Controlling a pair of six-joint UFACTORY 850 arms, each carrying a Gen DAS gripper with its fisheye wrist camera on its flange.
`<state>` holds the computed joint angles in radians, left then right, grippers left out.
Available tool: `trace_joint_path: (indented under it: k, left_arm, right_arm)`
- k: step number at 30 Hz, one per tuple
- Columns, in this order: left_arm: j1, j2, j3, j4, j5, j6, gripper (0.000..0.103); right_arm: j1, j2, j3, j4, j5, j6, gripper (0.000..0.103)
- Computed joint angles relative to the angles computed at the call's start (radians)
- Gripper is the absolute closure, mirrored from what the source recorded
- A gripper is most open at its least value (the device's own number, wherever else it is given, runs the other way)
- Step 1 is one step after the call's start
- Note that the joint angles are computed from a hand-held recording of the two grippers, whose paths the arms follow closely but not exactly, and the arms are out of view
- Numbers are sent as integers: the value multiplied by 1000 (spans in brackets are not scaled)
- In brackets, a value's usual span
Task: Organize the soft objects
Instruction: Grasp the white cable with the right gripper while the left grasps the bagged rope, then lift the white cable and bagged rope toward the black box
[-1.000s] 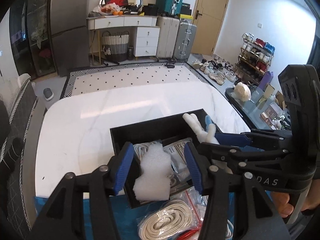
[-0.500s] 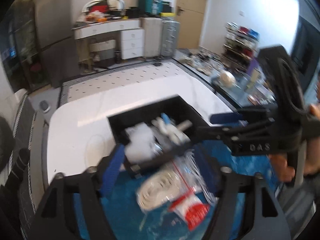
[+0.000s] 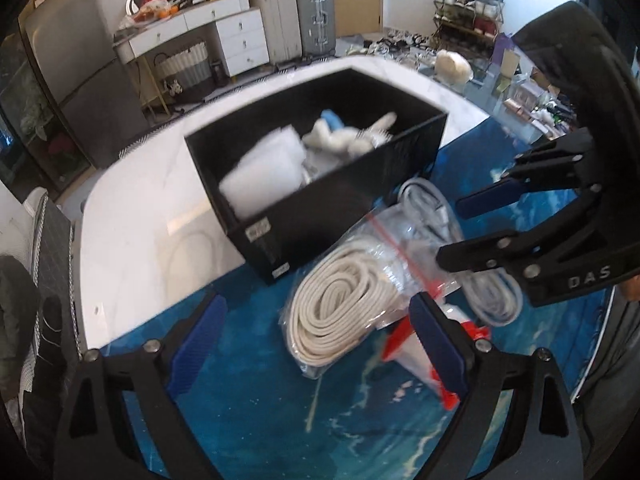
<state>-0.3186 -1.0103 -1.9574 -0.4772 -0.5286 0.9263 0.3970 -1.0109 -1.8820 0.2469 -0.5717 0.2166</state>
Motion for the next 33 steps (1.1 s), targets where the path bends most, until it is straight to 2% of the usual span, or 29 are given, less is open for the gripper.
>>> trace_joint_path:
  k: [3,9,10,11,12,13,14,16,19,21,23,25,26,28,30,31,33]
  left_arm:
    - [-3,-21,-18,13,-10,0,10]
    - [-25,-39,-34,47,2,-6,10]
    - [-28,-42,-36,50,1,-2,11]
    - [-30,-51,-46,60,-6,-8,15]
    - [-34,-60,-61,95,-28,-40,34]
    - [-35,-68,-75,102,-51,-49,40]
    - [-35,-68,-72,103,-60,-45,42]
    - [-35,-47,-39,109,-40,-36,57]
    - [-29,-26,-16,131,-54,-87,65]
    - [-21,-13,1,132,-73,-100,65]
    - [-21,15,49,197,-52,-150,65]
    - [-18,34,73,226,-66,-201,63]
    - [-14,42,84,205,-76,-184,59]
    - [-15,62,125,189,-40,-131,41]
    - [-24,77,164,221,36,-131,39]
    - [-25,74,160,240,42,-142,34]
    - [-28,70,162,223,64,-119,30]
  right_arm:
    - [-1,-29,-34,21,-32,-8,51]
    - [6,-51,-61,-8,-47,-3,51]
    - [7,-50,-60,-19,-50,3,54]
    - [10,-50,-61,-39,-56,17,62]
    - [13,-49,-61,-58,-62,24,64]
    - [16,-46,-56,-74,-66,24,68]
    - [17,-44,-52,-79,-65,21,70]
    - [19,-33,-33,-72,-62,-1,72]
    - [19,3,27,-59,-39,-33,75]
    - [22,27,67,-76,-21,-29,75]
    - [25,50,105,-84,-11,-40,75]
    - [27,71,142,-90,0,-48,75]
    - [31,77,151,-101,1,-48,75]
    - [38,82,158,-114,2,-48,75]
    - [44,81,156,-136,0,-29,75]
    - [46,79,154,-137,0,-31,75]
    - [44,77,152,-139,-6,-34,74]
